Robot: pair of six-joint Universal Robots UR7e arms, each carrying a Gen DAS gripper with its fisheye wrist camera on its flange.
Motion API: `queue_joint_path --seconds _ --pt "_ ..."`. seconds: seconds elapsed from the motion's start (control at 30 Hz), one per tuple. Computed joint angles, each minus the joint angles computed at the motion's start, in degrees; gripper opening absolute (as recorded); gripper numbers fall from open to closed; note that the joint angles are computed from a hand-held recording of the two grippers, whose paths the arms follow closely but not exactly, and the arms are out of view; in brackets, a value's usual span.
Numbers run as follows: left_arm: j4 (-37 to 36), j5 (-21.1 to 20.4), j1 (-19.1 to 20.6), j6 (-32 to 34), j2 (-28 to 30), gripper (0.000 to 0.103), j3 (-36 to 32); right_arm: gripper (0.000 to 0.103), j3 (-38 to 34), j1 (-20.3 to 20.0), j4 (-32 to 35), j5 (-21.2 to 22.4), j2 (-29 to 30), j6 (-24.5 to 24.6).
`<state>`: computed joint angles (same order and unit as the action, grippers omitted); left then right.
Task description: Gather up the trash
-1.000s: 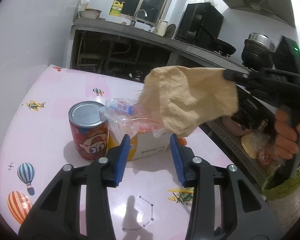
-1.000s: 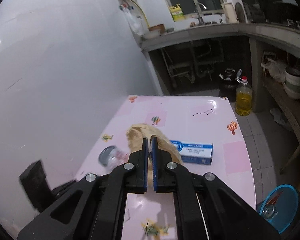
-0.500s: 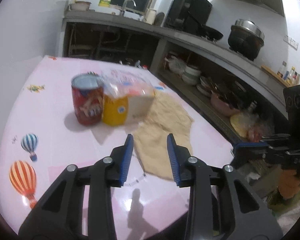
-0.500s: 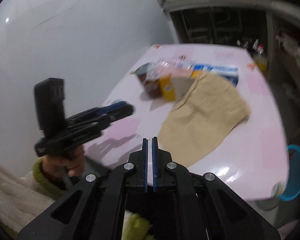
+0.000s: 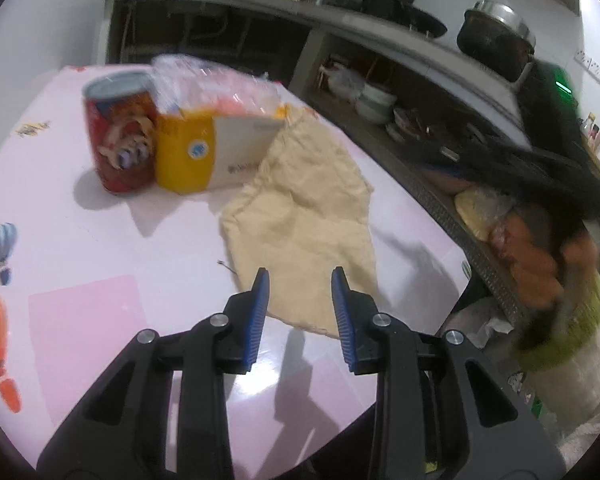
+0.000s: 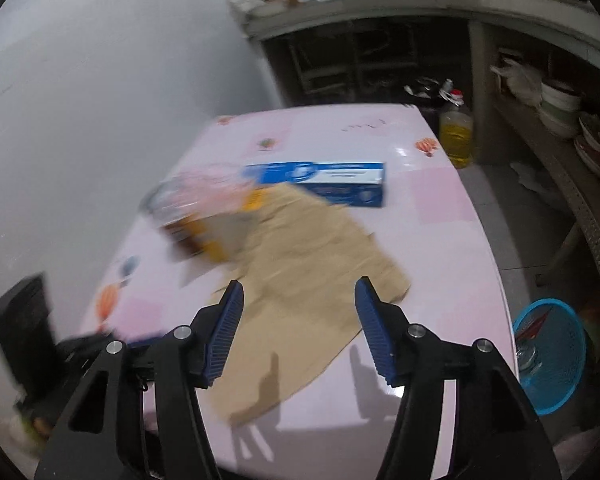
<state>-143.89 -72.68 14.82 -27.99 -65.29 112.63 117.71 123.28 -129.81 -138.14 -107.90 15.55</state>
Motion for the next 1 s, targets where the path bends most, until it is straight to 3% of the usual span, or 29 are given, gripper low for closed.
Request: queue_joint_path --seconds 0.07,0.23,0.33,0.4,0.47,0.7,0.9,1.0 --pt "1.2 -0.5 0.2 -0.1 1.6 0.026 -0.9 0.057 -0.3 -5.5 -2.4 3.1 0.5 -2.0" --pt "2.3 -2.0 0.5 -0.7 3.6 0.023 -1.9 0.057 -0.8 -14.2 -3.5 8.2 2.1 -3.4" --pt "2.1 -2.5 0.5 -0.5 4.2 0.023 -1.5 0.04 -0.4 -17.1 -2.3 12.6 1.5 -2.8" --pt "1.6 -2.2 0.3 -0.1 4.4 0.022 -1.2 0.017 0.4 -17.4 -2.7 14.1 0.7 -2.8" --pt "1.3 -2.3 0.3 0.0 4.5 0.022 -1.2 0.007 1.0 -17.4 -2.6 16.2 -0.6 -2.4" --pt "-0.1 -2.8 0.9 0.1 4.6 0.02 -0.9 0.005 2.5 -11.1 -2.8 19.0 -4.6 -1.8" --pt "-2.0 -3.2 1.1 0.3 4.1 0.02 0.5 0.005 4.4 -7.9 0.5 31.0 -7.1 -0.2" --pt "-3.4 -4.0 1.4 0.5 3.3 0.02 1.9 0.005 6.1 -9.6 0.9 36.0 -7.5 1.2"
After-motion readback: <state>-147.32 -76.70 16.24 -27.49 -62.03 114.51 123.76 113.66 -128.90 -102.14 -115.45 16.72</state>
